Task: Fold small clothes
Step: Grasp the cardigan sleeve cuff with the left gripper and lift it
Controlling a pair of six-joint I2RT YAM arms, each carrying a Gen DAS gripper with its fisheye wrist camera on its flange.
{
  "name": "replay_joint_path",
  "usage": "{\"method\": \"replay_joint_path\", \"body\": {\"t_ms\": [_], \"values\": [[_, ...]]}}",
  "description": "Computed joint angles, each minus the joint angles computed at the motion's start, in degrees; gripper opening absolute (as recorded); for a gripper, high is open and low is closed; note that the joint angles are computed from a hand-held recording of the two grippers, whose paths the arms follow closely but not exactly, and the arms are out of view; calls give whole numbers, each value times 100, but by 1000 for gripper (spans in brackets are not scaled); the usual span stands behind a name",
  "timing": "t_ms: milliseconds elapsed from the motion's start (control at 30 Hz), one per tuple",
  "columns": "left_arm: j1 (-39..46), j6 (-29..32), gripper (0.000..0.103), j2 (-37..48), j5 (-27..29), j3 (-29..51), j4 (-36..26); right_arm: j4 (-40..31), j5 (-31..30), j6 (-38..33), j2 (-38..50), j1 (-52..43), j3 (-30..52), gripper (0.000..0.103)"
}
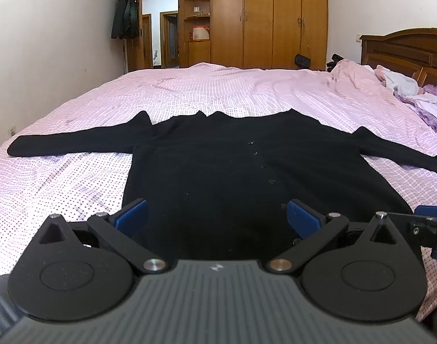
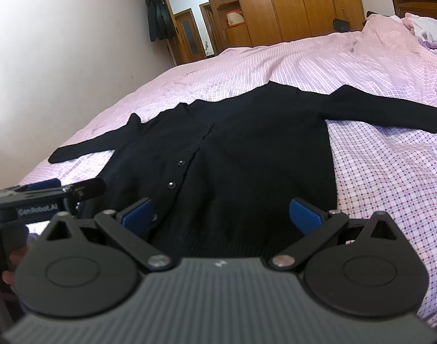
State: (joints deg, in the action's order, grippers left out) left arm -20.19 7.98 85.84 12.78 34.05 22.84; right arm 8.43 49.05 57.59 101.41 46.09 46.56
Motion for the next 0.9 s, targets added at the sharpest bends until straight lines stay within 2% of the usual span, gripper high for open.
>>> {"method": "replay_joint_path", "body": {"t_ms": [267,467,633,900], "values": [[39,17,103,259,-39,119,63,677,-184,-79,16,-94,-209,103],[247,-52,103,801,-8,402,361,1950,-502,-804,230,-259,-349,103],[805,-463,103,1346,458,1007,493,1617,-901,-1607,564,-588,449,103],[1706,-960,103,2420,665,2722,124,1127,-1800,-2128,1592,-929,2233,103]]}}
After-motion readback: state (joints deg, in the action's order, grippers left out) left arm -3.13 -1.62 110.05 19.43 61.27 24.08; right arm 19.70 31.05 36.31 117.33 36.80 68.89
